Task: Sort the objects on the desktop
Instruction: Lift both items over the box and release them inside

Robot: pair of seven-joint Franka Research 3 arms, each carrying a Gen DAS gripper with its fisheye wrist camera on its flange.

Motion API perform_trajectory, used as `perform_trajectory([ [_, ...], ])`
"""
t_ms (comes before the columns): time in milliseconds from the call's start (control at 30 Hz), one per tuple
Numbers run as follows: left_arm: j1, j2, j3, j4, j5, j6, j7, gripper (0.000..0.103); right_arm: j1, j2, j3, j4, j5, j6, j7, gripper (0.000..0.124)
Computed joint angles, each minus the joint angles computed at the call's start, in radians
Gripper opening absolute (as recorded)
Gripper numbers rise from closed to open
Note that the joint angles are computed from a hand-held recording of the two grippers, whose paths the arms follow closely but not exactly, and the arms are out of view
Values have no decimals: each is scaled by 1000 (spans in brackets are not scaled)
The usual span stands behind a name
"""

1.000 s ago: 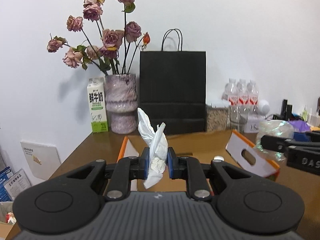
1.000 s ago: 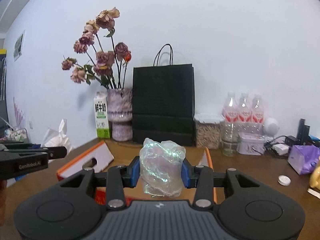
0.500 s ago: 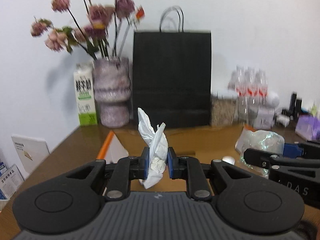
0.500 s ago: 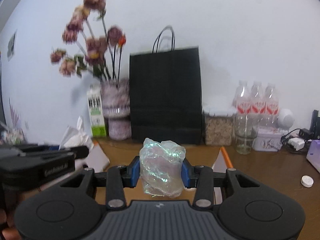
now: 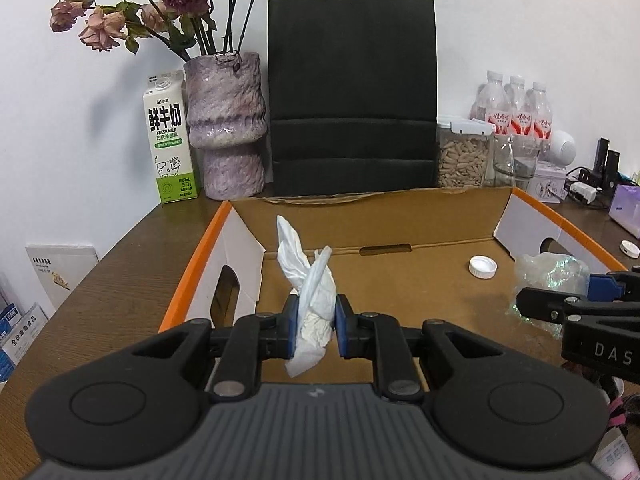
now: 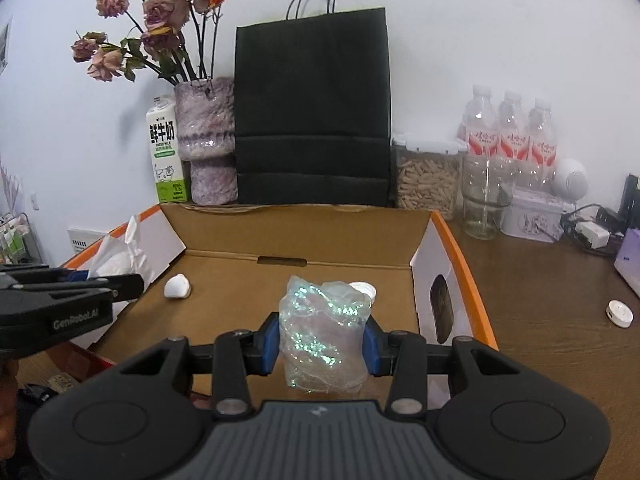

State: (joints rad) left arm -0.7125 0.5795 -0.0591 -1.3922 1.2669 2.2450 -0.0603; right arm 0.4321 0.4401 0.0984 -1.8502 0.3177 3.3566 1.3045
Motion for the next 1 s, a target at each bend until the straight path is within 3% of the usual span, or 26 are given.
perform_trajectory([
  [167,0,8,-3,8,-16,-5,19,20,26,-1,-27,5,4,-26,-1,42],
  [267,-5,7,1,9,-11,-5,20,28,6,-3,-8,9,7,-44,11,45],
  [333,-10,8,4,12,-3,-12,19,37,-30,-5,31,8,2,-47,16,47],
  [433,-22,10,8,18,10,-39,9,60,1,-7,-4,5,5,-39,26,61],
  [533,-29,4,11,12,35,-48,-10,71,-81,-8,88,-5,-18,-12,27,82],
  [567,-32,3,12,11,45,-52,-15,83,-66,-10,73,-7,-14,-4,29,96],
  [633,-44,4,16,12,73,-72,-30,100,-44,-14,52,-15,-16,27,27,102],
  [700,-59,8,22,18,102,-109,-50,103,-65,-17,74,-22,-27,43,34,103],
  [900,-53,0,8,9,131,-117,-75,103,-77,-21,80,-23,-39,44,57,103],
  [1000,-50,-4,5,5,136,-116,-90,103,-117,-23,121,-28,-62,43,73,103],
])
